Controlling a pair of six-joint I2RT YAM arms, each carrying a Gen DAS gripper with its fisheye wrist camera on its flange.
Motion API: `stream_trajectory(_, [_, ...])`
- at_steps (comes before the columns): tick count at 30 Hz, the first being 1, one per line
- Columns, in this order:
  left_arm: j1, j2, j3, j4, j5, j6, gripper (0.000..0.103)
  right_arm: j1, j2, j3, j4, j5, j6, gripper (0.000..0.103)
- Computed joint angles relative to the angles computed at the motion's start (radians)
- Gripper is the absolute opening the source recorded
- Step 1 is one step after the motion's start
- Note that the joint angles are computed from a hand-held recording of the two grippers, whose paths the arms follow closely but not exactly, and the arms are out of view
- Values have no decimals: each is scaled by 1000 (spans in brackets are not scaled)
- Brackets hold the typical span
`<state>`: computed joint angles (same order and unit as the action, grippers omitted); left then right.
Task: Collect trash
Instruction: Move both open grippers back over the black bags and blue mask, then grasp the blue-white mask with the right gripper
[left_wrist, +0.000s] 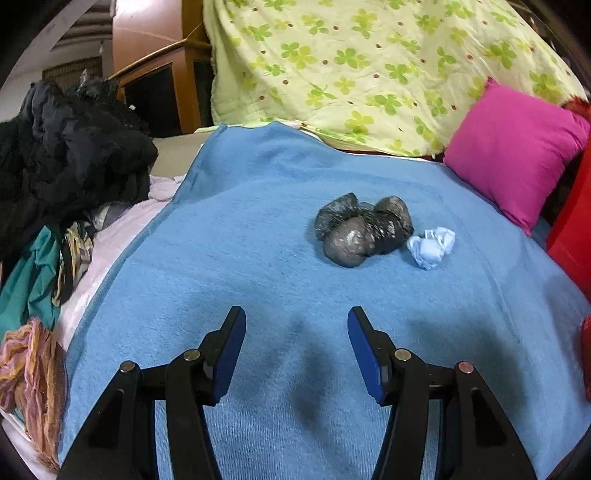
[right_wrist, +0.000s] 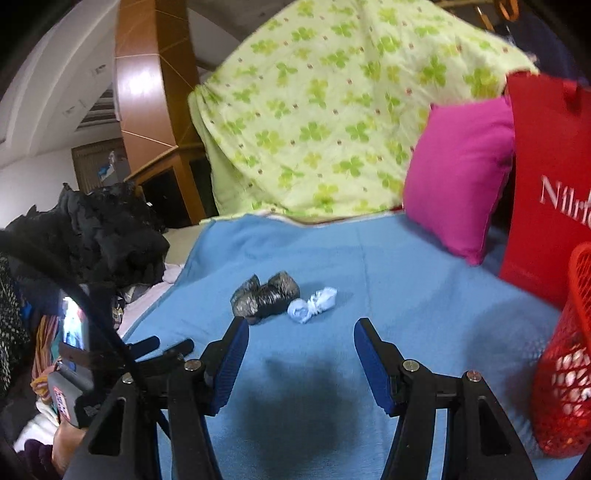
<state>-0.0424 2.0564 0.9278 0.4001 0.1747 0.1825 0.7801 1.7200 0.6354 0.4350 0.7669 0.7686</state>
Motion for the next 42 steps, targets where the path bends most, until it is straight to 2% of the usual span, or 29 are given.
stream_trajectory(6, [21,16,59,-31,15,-32,58,-136,77,49,22,-164,34,63])
stream_trajectory(12, [49,93,198,-120,21,-63,58,-299,233,130,123,-426,137,63])
stream_trajectory(16, [56,136,260,-174,19,-70,58,-375,358,265,136,-515,148,63])
stream_trajectory(21, [58,164,293,-179,10,-56,58,-453,541,513,26,-606,173,63])
stream_trajectory(24, [56,183,313,-166,16,-45,58,-483,629,635,-54,-623,208,53])
stream_trajectory(26, [47,200,328,-142,25,-31,58,-498,681,697,-91,-634,220,39])
stream_trajectory(27, [42,213,348,-145,41,-27,58,-499,688,705,-93,-631,207,38])
stream_trajectory(29, [27,233,380,-145,50,-27,58,-498,677,703,-107,-625,176,31])
stream_trajectory(33, [-12,277,466,-162,113,-41,59,-502,611,614,-76,-632,150,29])
stream_trajectory(36, [-55,301,503,-139,120,-19,74,-496,519,501,-44,-601,102,29])
stream_trajectory(37, [-70,317,524,-142,126,-3,76,-494,486,459,-30,-590,91,29])
stream_trajectory(42, [-109,439,742,-355,150,13,76,-495,378,314,19,-579,53,29])
